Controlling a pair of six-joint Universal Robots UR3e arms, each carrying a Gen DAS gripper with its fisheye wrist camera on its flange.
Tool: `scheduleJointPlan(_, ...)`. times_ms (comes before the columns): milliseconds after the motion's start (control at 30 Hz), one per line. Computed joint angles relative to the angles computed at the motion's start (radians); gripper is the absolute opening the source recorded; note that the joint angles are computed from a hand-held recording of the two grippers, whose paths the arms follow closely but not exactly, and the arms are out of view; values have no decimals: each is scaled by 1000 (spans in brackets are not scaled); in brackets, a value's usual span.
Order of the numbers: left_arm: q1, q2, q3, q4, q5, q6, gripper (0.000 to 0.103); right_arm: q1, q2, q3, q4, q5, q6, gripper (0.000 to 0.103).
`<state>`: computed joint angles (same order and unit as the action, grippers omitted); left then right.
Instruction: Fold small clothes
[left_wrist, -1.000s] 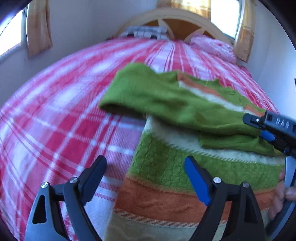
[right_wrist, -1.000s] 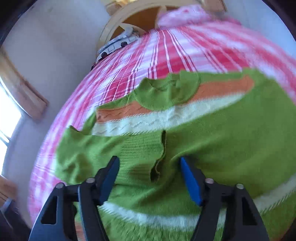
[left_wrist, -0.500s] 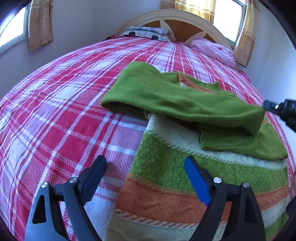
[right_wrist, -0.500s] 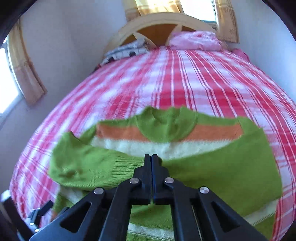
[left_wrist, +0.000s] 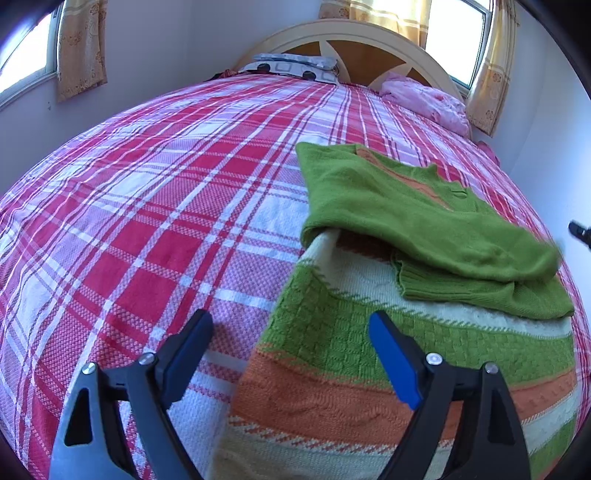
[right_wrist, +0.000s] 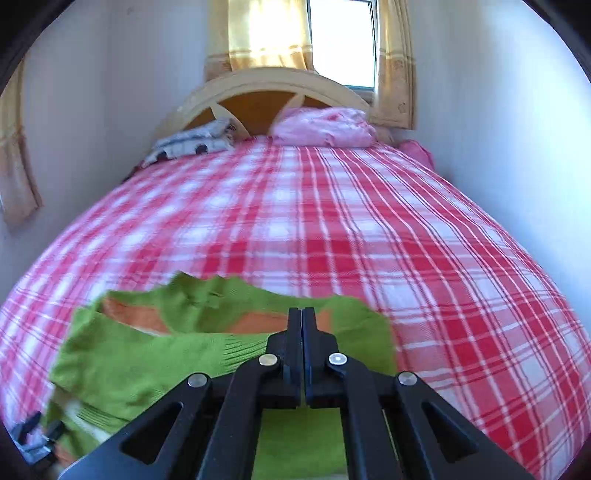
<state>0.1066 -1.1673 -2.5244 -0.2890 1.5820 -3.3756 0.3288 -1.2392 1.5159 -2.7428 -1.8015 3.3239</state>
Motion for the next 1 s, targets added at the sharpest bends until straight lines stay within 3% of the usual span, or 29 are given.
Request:
scheduleJointPlan(133,-1,-1,0,1,-1,-2,89,-35,5,72,-18,-5,-34,1)
scheduleJointPlan(233,-2,-2,1,0,3,-1,89,-1,14,85,26,-214,21,1)
scheduleJointPlan(267,-6,-5,4,-1,8,-1,89,3,-4,113,6,-239,46,1)
scheduleJointPlan(367,-20,-19,13,0,25,-6,89,-43,-98,223,-87,-18,21,1)
scheduleJointPlan(500,-10,-23,11,5,20,5,89,-42,-50,169,-63,147,-24,1)
scheduleJointPlan(667,-23,-35,19,4,36,2,89,-33,106,43,93,210,-32,1)
scheduleJointPlan(700,-30,-43,24,5,43,1,90,-33,105,69,63,213,-26,1)
scheduleJointPlan(733,-39,-49,28,6,52,-1,90,-45,83,115,17,230,-27,1)
scheduleJointPlan(867,-51,-60,37,3,67,-3,91,-52,-38,173,99,203,7,1)
scheduleJointPlan(1000,-62,-72,46,1,82,-7,91,-60,-296,425,-62,242,0,1)
